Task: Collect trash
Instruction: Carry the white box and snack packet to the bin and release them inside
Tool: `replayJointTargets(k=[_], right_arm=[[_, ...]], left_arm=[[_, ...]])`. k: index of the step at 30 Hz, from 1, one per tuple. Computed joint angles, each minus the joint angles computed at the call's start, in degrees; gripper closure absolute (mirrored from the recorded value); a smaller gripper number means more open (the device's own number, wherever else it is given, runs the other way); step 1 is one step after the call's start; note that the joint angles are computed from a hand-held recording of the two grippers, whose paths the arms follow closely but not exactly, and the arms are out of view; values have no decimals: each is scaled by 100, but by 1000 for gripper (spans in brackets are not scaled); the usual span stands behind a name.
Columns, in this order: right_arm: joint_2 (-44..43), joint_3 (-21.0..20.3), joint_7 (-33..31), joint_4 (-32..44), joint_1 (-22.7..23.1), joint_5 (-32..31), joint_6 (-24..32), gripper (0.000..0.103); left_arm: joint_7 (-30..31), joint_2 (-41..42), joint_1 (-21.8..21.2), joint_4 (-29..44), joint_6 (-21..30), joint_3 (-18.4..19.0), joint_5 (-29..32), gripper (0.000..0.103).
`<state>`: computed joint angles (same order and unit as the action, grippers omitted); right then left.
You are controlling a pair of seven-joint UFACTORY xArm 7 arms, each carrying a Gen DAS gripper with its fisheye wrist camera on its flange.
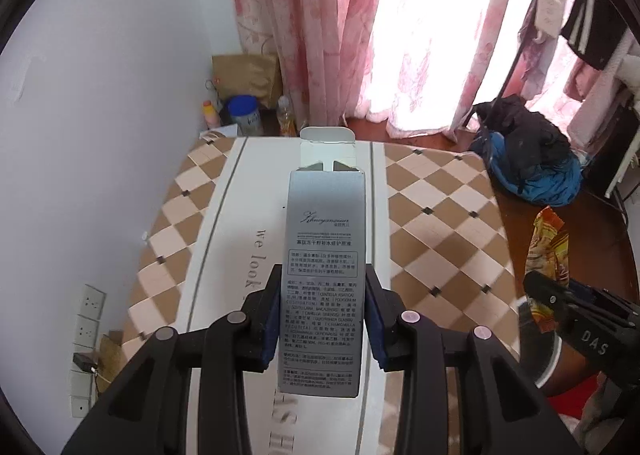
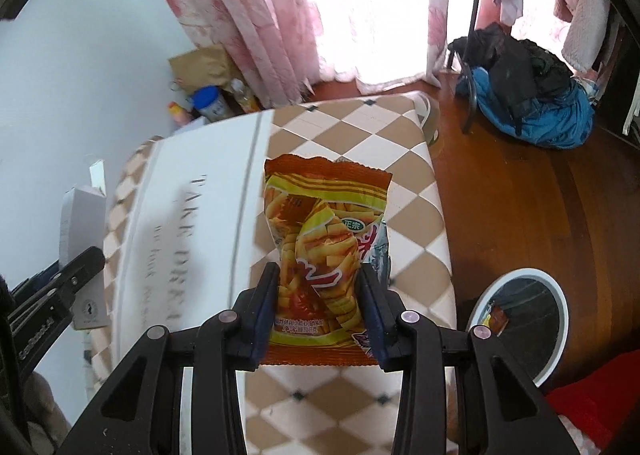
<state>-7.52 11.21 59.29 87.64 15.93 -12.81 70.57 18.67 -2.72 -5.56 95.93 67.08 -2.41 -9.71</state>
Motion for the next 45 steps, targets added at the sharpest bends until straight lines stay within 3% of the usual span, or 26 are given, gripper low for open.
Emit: replayJointTargets(k=[6, 16, 21, 26, 36, 40, 42, 44, 45], right_arm=[[-999, 230, 300, -251, -12, -37, 235, 62], [-2657, 427, 149, -373, -684, 14, 1395, 62], [-3700, 102, -106, -1123, -1016, 232, 1848, 62], [-4815, -408, -383, -2452, -1283, 510, 2057, 62], [-6582, -1517, -1010, -5235, -2014, 994, 1810, 62], [-6975, -1920, -1341, -6156, -2420, 1098, 1621, 62], [-7107, -2063, -1531, -6529, -2630, 1116, 1525, 62], [-7163, -2175, -1714, -6822, -2843, 1135, 1433, 62], [-7133, -2256, -1824, -6960, -2936, 1154, 1292, 61]], left_arm=[[241, -734, -72, -172, 266, 46, -344, 71], [203, -1246, -748, -31, 778, -262, -1004, 71], [-173, -1134, -1198, -258, 924, -620, -1132, 71], [-661, -653, -1679, -541, 967, -1012, -1159, 71], [-1429, 930, -2398, -349, 1292, -1329, -1060, 68], [-1565, 1433, -2619, -182, 1201, -1348, -724, 68], [-1631, 1545, -2699, -189, 1175, -1346, -587, 63], [-1733, 1619, -2768, -173, 1194, -1334, -427, 51], [-1769, 1636, -2756, -171, 1215, -1326, -472, 33]])
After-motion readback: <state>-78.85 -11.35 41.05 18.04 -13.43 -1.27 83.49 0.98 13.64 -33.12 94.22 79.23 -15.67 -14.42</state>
